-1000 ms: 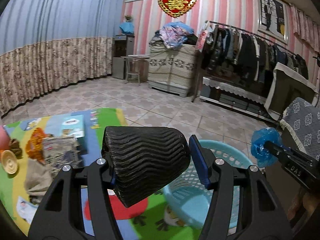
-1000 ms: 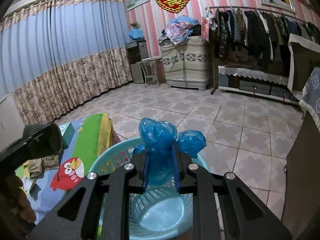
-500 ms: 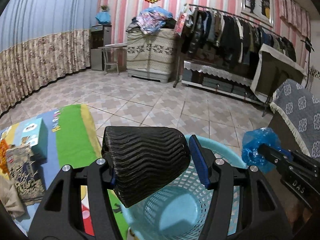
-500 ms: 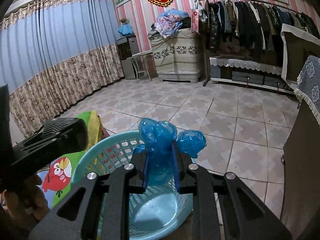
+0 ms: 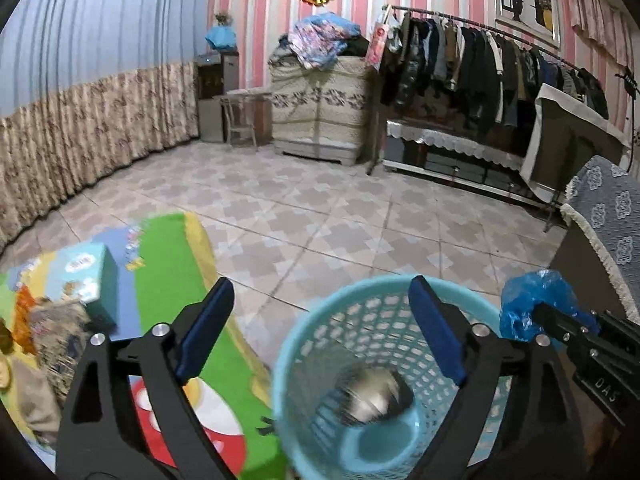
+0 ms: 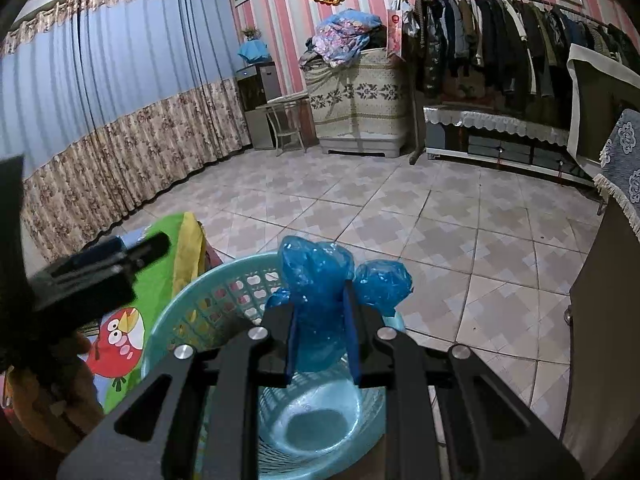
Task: Collect trash
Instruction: 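Open the left tool dropping the roller while the right tool releases the bag into the basket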
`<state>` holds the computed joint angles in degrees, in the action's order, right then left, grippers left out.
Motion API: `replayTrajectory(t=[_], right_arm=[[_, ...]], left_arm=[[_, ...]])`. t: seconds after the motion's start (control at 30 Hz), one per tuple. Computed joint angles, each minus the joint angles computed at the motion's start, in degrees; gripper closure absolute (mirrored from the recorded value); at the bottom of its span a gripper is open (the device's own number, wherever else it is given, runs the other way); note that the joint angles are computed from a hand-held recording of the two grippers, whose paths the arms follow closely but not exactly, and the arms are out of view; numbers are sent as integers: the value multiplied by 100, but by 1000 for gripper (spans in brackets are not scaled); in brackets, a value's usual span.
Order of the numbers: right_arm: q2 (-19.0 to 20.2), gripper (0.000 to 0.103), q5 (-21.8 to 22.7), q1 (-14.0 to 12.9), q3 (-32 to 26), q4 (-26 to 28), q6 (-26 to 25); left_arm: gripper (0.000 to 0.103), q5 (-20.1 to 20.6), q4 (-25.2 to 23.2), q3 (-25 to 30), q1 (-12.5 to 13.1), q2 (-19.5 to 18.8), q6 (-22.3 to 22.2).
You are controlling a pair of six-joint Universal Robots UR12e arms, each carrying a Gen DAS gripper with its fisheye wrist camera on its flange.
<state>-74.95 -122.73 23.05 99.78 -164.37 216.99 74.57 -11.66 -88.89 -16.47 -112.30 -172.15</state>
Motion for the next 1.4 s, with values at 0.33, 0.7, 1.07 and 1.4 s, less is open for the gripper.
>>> replayTrajectory(t=[0.33,0.7,1.07,1.4], right_arm=[[205,83,148,56,-234,81,-45],[391,38,66,99,-437,178,111],[415,8,-290,172,-504,353,221],[430,7,-496,299,-604,237,69]], left_arm=[[8,223,279,-152,222,151,-82],[6,254,430,-219,406,226,-293],[6,305,550,-350,505,322,-330],[6,372,669,-606,701,560,-370]])
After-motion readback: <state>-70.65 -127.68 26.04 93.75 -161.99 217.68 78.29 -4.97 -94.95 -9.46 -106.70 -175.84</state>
